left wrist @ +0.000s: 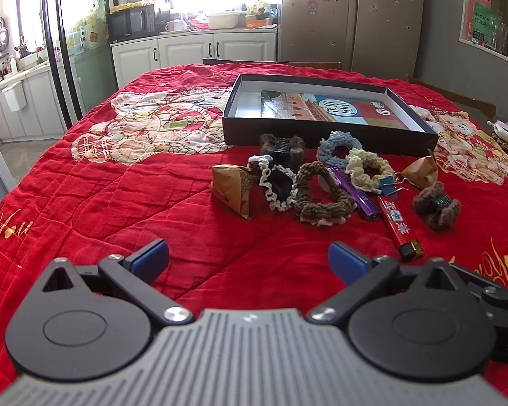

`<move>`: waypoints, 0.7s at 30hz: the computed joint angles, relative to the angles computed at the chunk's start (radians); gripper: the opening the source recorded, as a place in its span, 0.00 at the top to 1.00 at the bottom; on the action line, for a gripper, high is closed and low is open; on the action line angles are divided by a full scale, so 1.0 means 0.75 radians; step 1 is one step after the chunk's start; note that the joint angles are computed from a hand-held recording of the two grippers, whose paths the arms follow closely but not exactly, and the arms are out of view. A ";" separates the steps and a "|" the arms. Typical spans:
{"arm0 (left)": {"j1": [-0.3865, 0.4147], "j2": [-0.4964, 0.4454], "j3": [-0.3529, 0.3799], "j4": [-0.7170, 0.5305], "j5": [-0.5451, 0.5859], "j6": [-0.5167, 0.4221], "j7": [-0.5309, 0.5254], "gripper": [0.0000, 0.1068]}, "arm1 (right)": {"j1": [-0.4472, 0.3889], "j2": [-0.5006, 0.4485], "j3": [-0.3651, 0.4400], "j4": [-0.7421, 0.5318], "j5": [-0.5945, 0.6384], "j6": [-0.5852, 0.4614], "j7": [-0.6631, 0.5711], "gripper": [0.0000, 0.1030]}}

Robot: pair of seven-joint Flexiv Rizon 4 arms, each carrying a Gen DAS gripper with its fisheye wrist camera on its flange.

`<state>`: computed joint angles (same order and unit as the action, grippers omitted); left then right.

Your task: Organize objects

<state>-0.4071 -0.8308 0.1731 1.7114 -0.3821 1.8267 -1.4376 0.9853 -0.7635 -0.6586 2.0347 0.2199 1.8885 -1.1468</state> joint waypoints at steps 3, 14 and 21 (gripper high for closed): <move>0.001 -0.001 0.001 0.000 0.001 -0.002 -0.002 0.04 | 0.000 -0.002 0.000 -0.004 -0.005 -0.007 0.000 0.00; 0.051 -0.030 -0.013 -0.053 0.041 -0.037 0.014 0.04 | -0.022 -0.023 -0.006 -0.033 -0.025 -0.023 0.019 0.00; 0.349 -0.055 -0.318 -0.098 0.200 -0.012 0.091 0.04 | -0.085 -0.056 0.005 -0.095 -0.076 -0.061 0.038 0.10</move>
